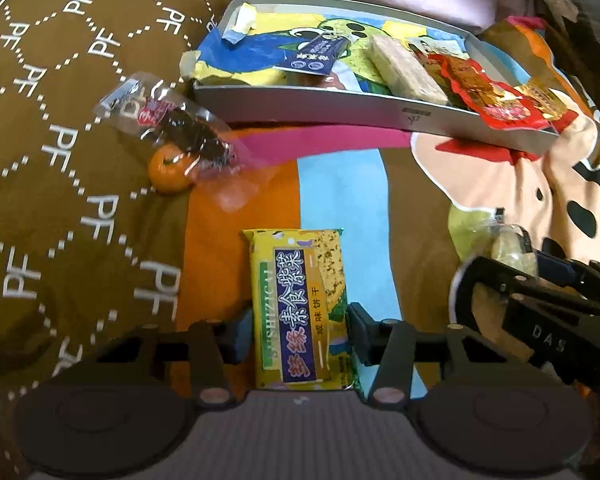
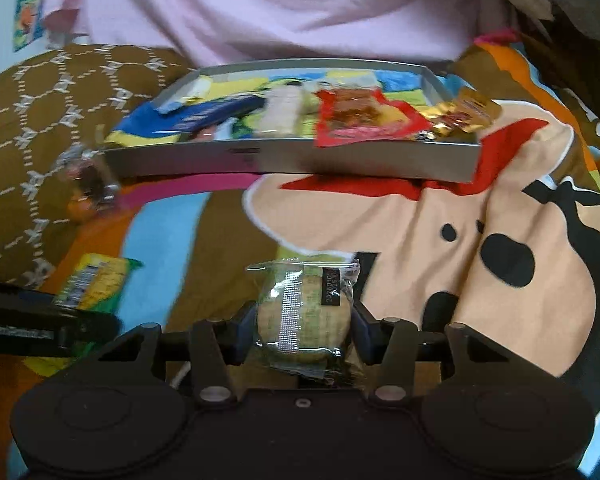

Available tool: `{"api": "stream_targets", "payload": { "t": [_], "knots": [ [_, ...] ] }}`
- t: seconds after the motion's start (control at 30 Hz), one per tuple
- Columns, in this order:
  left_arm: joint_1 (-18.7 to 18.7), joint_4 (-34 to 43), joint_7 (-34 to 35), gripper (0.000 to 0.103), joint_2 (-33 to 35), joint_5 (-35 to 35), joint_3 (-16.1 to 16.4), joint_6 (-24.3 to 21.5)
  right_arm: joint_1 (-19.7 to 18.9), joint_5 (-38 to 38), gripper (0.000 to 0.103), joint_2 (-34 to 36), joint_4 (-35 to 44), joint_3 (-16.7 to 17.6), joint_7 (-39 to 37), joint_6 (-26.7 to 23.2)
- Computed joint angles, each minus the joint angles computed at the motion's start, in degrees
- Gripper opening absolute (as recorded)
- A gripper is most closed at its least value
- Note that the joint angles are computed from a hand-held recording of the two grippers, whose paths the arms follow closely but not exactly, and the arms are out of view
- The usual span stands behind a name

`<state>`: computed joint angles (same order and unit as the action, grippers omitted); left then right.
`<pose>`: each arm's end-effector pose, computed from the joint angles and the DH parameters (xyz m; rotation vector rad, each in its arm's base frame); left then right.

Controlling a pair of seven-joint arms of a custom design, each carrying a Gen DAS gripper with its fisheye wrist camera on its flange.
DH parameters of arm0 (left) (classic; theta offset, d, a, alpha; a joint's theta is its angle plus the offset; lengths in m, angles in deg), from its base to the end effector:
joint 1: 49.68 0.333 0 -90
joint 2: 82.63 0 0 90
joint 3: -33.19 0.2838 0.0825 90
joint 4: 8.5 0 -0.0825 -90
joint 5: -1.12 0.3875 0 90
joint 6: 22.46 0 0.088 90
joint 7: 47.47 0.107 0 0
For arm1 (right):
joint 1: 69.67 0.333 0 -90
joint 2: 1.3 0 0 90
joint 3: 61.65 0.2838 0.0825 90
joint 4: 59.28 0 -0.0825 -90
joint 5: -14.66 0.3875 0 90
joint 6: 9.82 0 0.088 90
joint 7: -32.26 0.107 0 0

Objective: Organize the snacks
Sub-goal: 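Close left tool on the yellow biscuit packet while right closes on the clear cake, then carry biscuit packet with left tool while right carries the cake over the tray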

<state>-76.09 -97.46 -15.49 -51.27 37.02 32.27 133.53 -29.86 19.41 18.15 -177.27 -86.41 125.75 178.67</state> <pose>0.6348 -0.3501 0.3666 -1.8743 1.7929 -0.7871 0.6086 0.1736 0.3638 -1.8089 1.4715 -0.7744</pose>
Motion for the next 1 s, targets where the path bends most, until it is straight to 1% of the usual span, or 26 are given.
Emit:
{"api": "stream_targets", "payload": {
  "t": [0.07,0.13,0.2,0.23,0.3,0.33,0.4,0.47,0.57,0.63,0.7,0.8,0.9,1.0],
  "knots": [
    [0.36,-3.23,0.12,0.052,-2.12,-0.32,-0.51,1.02,-1.11,-0.41,0.050,-2.64,-3.12,2.13,-0.62,0.66],
    [1.43,-6.39,1.50,0.051,-4.02,-1.19,-1.59,2.91,-1.17,0.23,0.050,-5.10,-6.54,3.22,-1.48,2.07],
    [1.90,-9.50,2.28,0.051,-5.77,-1.26,-1.89,5.28,-0.45,1.94,0.050,-7.39,-9.49,3.48,-2.71,3.43],
    [1.99,-10.86,2.39,0.050,-6.52,-1.24,-1.91,6.38,-0.94,2.55,0.050,-8.63,-10.77,4.38,-3.07,3.71],
    [2.68,-12.11,4.27,0.050,-7.40,-2.62,-2.88,6.50,-1.97,3.84,0.050,-10.59,-12.76,6.02,-3.79,3.66],
    [2.73,-11.93,5.38,0.050,-7.56,-3.25,-3.27,5.33,-1.58,5.04,0.050,-11.30,-13.48,5.92,-4.51,3.21],
    [2.94,-10.30,9.17,0.050,-7.12,-4.35,-4.40,1.96,-0.17,7.64,0.050,-12.23,-14.64,5.05,-6.16,2.42],
    [2.87,-9.28,10.84,0.050,-6.68,-4.92,-4.66,0.52,0.66,9.79,0.050,-12.55,-15.51,4.75,-7.83,3.00],
    [4.22,-9.88,12.41,0.053,-6.66,-7.90,-5.54,2.06,2.27,13.36,0.050,-12.74,-15.74,3.93,-11.00,3.03],
    [5.52,-10.25,14.51,0.056,-6.50,-10.81,-6.50,3.38,3.18,15.58,0.051,-12.68,-15.62,3.45,-13.04,2.89],
    [6.33,-10.34,16.56,0.057,-6.36,-13.48,-7.16,3.98,4.25,17.79,0.051,-12.39,-15.42,2.83,-15.16,3.01],
    [5.69,-10.36,17.35,0.058,-6.24,-14.52,-6.41,4.26,7.12,21.79,0.051,-11.99,-15.09,0.81,-18.86,3.15],
    [4.42,-10.15,16.95,0.058,-6.13,-13.66,-5.13,4.10,8.06,24.72,0.051,-11.78,-14.79,0.47,-21.75,3.33],
    [3.42,-9.68,16.67,0.055,-6.06,-12.23,-4.35,3.00,13.54,30.02,0.051,-10.99,-13.85,-4.06,-26.34,2.97]
  ]
}}
